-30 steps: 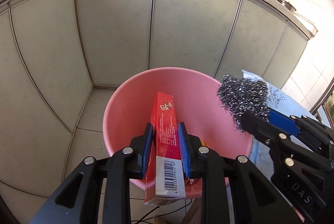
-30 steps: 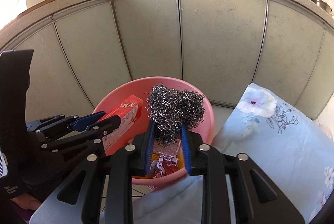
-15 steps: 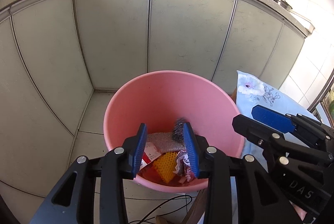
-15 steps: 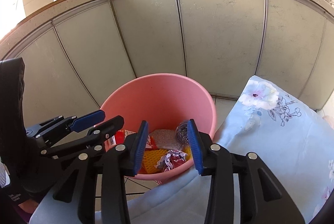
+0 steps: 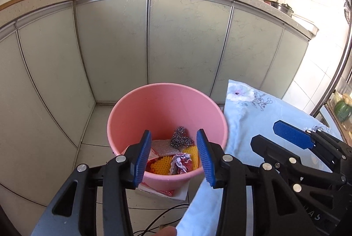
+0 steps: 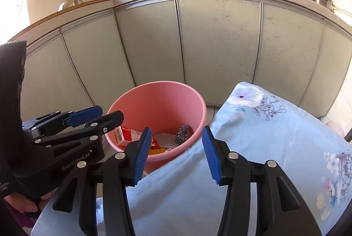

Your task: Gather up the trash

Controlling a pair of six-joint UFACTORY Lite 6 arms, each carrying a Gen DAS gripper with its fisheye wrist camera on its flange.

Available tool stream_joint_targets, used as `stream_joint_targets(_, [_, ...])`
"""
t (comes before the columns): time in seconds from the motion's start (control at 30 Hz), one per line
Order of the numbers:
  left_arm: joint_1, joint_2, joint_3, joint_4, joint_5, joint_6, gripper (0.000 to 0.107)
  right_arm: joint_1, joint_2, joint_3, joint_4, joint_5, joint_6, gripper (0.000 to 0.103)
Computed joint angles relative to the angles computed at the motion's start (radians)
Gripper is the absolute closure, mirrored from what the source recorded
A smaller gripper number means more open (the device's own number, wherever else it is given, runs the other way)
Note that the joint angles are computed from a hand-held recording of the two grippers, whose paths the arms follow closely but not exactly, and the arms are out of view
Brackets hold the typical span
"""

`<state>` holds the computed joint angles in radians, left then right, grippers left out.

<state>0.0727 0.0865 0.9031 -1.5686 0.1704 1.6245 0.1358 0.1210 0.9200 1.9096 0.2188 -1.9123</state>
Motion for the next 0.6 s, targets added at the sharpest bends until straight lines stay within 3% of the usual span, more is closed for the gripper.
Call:
stream_joint_targets(0.13, [-0.022, -0.096, -0.069, 0.036, -0.012, -0.053, 0.065, -0.012, -0.097, -0.089, 0.061, -0.004, -0.055, 0.05])
stream_joint_targets(0.6, [-0.073, -0.272, -0.216, 0.204, -0.041, -0.257, 0.065, -0.054, -0.257, -0.242, 0.036, 0.001, -0.011, 0.049])
